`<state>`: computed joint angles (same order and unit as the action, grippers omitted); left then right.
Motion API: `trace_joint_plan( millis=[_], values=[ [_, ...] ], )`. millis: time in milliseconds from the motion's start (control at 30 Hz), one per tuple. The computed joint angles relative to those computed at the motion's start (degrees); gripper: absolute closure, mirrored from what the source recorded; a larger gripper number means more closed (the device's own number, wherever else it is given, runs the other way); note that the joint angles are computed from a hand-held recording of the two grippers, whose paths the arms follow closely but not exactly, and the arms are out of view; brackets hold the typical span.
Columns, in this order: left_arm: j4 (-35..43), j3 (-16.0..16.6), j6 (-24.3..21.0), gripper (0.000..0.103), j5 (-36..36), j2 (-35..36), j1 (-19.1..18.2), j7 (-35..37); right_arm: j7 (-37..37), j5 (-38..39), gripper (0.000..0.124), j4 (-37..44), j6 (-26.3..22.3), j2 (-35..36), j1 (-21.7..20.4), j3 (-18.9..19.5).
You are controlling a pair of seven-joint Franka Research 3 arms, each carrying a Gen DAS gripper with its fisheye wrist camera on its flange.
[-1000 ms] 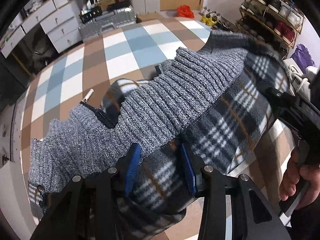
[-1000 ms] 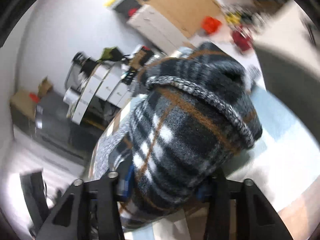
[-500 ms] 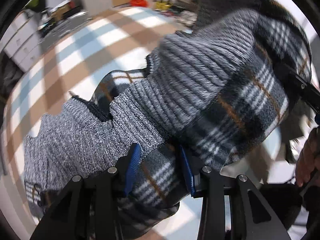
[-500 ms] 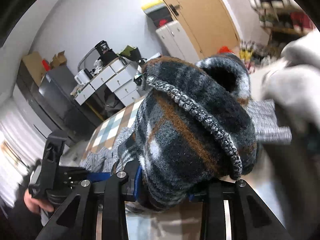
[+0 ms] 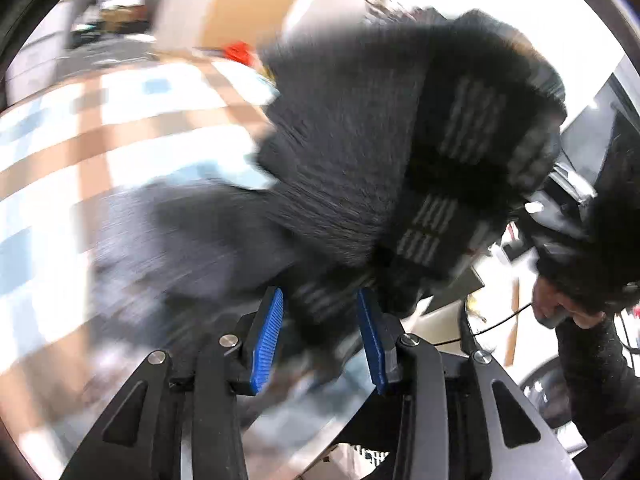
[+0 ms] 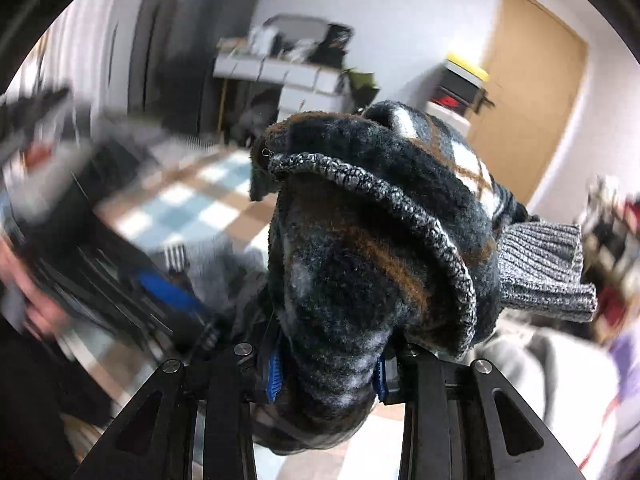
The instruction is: Fold large clothes
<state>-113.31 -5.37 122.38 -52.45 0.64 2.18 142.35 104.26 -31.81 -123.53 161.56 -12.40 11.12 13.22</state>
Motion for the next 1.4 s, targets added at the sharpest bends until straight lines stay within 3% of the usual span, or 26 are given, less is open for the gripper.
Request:
trace_joint_plan(
  millis=[67,133,267,433,633,800,867,933,967,1067,1167,1233,1300,1400],
  values=[
    [-4.31,1.2,3.86,0.072,1.15,-3.72,0.82,0.82,3.69,-7.56,0.091,1.98,-2.24,1.51,-1.32,3.14],
    [-6.92,2.13,7.56,0.072,0.34,-4.72,1.04,-1.27,2.22,-7.23,0.091,3.15,-3.28,2.61,1.06,2.41],
    [-6.98,3.05,3.83,0.072,-1.68,-2.36,1.61,-4.3,-4.23,-9.61,0.091,6.84,-9.09,6.07,5.69,2.36],
    [-8.56,4.62,-0.44,0.072,-9.17,-4.82,3.31,-0.28,-12.92,-9.89,0.088,9.55,-17.61,10.5,12.24,1.86],
    [-7.75,6.51,-4.97,0.072,-9.05,-3.56,6.27,-2.58,-9.43,-11.19,0.079,11.41,-20.28,14.11,17.42,-0.89],
    [-7.37,7.7,-3.33,0.072,-14.72,-5.53,8.29,-0.6,-8.91,-7.48,0.075,9.2,-15.3,14.03,18.73,-2.59],
    [-5.77,7.88,-3.43,0.071,-13.39,-6.82,8.57,-0.58,-6.55,-7.68,0.071,6.8,-11.58,13.08,18.52,-3.09],
    [-3.93,7.4,-1.97,0.062,-12.64,-6.94,7.83,-0.21,-3.36,-7.01,0.061,6.37,-7.9,13.55,18.18,-3.33],
    [-2.49,6.95,-1.91,0.05,-11.01,-6.56,7.32,-0.81,-0.87,-7.51,0.06,6.04,-5.71,13.77,17.95,-3.63],
    [4.86,5.1,-6.52,0.046,-3.85,-2.71,5.53,-4.13,4.94,-8.84,0.053,3.52,-1.54,12.11,17.52,-3.72],
    [15.45,2.73,-14.17,0.046,6.2,4.52,4.51,-12.15,9.87,-12.05,0.042,3.19,1.51,12.39,16.81,-3.3],
    [21.28,0.9,-18.18,0.046,11.56,8.58,4.09,-17.02,17.33,-20.46,0.031,3.5,1.68,13.05,17.02,-3.1],
    [24.61,-0.39,-19.11,0.046,15.72,11.06,3.81,-21.39,23.12,-28.07,0.024,4.72,0.36,14.28,18.05,-3.01],
    [32.4,-2.27,-25.92,0.046,24.52,17.45,2.85,-27.92,27.92,-33.3,0.021,4.59,0.08,14.17,19.05,-3.45]
  ],
)
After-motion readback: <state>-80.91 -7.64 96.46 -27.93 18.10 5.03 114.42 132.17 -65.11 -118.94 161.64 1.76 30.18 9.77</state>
